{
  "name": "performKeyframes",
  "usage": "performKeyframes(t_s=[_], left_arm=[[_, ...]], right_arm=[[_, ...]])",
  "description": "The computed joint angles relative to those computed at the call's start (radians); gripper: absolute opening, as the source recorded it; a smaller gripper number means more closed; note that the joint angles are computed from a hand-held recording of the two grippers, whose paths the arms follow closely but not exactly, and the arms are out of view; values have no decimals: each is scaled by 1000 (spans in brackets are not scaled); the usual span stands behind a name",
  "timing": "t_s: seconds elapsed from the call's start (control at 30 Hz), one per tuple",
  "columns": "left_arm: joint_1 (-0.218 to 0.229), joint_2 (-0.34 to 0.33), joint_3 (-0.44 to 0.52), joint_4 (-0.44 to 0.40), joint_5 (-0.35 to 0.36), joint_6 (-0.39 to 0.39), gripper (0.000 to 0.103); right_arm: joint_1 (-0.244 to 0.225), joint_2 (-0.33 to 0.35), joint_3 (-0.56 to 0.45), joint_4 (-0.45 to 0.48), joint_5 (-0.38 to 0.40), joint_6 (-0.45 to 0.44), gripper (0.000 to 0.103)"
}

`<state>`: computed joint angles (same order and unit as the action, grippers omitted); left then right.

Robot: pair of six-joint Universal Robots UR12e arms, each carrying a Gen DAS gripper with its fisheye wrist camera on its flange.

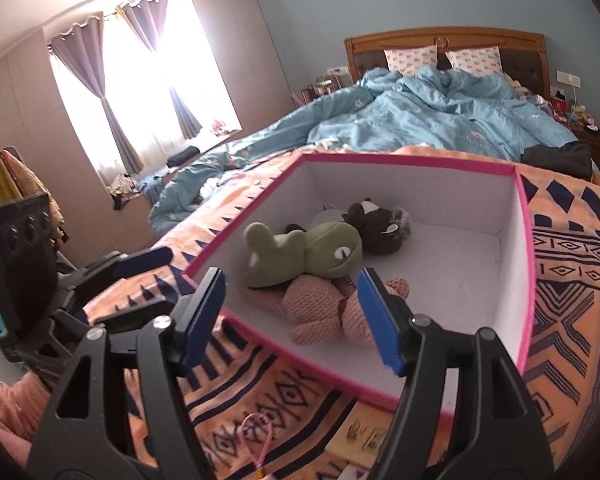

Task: Organize objects
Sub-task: 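Move the right gripper to the cream teddy and grasp it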

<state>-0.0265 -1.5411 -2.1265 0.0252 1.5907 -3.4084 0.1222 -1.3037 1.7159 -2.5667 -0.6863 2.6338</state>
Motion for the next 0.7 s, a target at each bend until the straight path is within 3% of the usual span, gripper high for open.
performKeyframes(t_s=[0.13,0.27,0.37,0.7], left_arm=[[-21,1,-32,69,-10,-26,103],[-46,-5,-45,109,-9,-29,103],[-55,-5,-50,117,-53,-18,103],[-143,-34,-26,58,-65,98,103]], right_arm=[[-31,-41,54,-23,42,-10,71],[-64,-79,102,8,56,-41,73],[-89,-101,138,12,39,-45,74],[-154,-161,261,-45,-83,10,74]])
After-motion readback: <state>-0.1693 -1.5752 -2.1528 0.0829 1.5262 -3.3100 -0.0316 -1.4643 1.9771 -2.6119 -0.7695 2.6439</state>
